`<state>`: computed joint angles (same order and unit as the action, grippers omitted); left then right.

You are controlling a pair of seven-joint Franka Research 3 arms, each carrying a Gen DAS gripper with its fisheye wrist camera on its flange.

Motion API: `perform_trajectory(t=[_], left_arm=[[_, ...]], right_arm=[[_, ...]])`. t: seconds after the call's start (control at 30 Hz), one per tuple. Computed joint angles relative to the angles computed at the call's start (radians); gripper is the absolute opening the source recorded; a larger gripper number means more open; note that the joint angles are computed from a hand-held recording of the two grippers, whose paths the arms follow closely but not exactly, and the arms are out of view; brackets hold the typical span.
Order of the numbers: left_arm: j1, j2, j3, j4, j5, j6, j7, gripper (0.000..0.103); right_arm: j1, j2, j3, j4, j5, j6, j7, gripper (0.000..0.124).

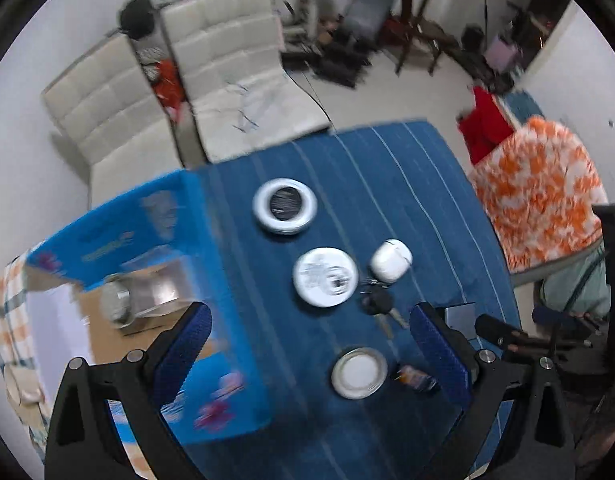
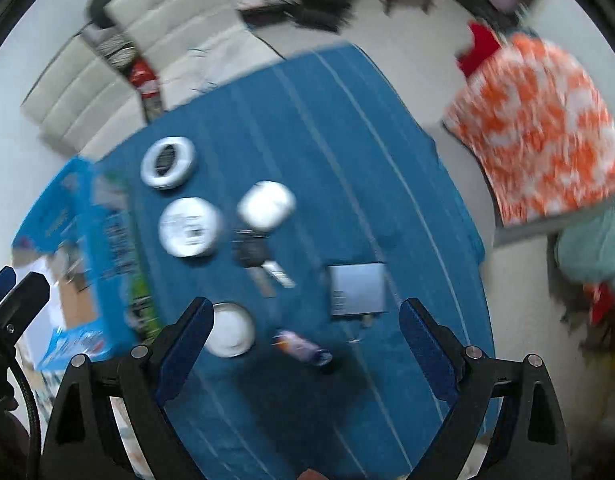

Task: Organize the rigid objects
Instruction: 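Grasp the white cream jar with the left tool while the right tool grasps the grey power bank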

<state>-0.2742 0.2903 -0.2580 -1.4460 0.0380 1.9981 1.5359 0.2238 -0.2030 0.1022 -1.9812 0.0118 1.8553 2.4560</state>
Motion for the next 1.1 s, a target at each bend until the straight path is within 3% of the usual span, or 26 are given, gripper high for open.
perform_trajectory(t=[0.23,0.33,0.4,0.53,0.73,0.93,1.07,1.1], left_arm=[[-0.103,0.335,0.015,0.369,0.083,-0.242,-0.080,0.102],[-0.122,0.421,0.031,0.471,0.096,-0.303,-0.100,0.102],[-0.127,0.504,0.032,0.588,0.072,-0.386,-0.113,0.102],[-0.160,0.562,0.052,0.651,0.102,-0.427,-0.099,0.100],[-0.171,0.579,0.067,0.640,0.115,-0.420,-0.109,0.067],[-0.160,0.527,0.056,0.527,0.122,-0.334,-0.123,0.066],[-0.146,0.446,0.047,0.386,0.126,-0.258,-0.145,0.066],[-0.139,0.414,0.042,0.338,0.126,-0.239,-0.150,0.066]], right_arm=[[-0.042,-0.009,-0.051,-0.177,0.111,0.124,-0.051,0.096],[-0.051,0.014,-0.057,-0.196,0.138,0.146,-0.074,0.096],[-0.056,0.029,-0.061,-0.208,0.154,0.160,-0.088,0.096],[-0.064,0.041,-0.075,-0.231,0.217,0.184,-0.138,0.096],[-0.069,0.048,-0.077,-0.262,0.245,0.192,-0.167,0.096],[-0.062,0.076,-0.069,-0.266,0.252,0.189,-0.168,0.090],[-0.051,0.093,-0.055,-0.246,0.177,0.174,-0.136,0.076],[-0.047,0.093,-0.050,-0.240,0.151,0.174,-0.123,0.065]])
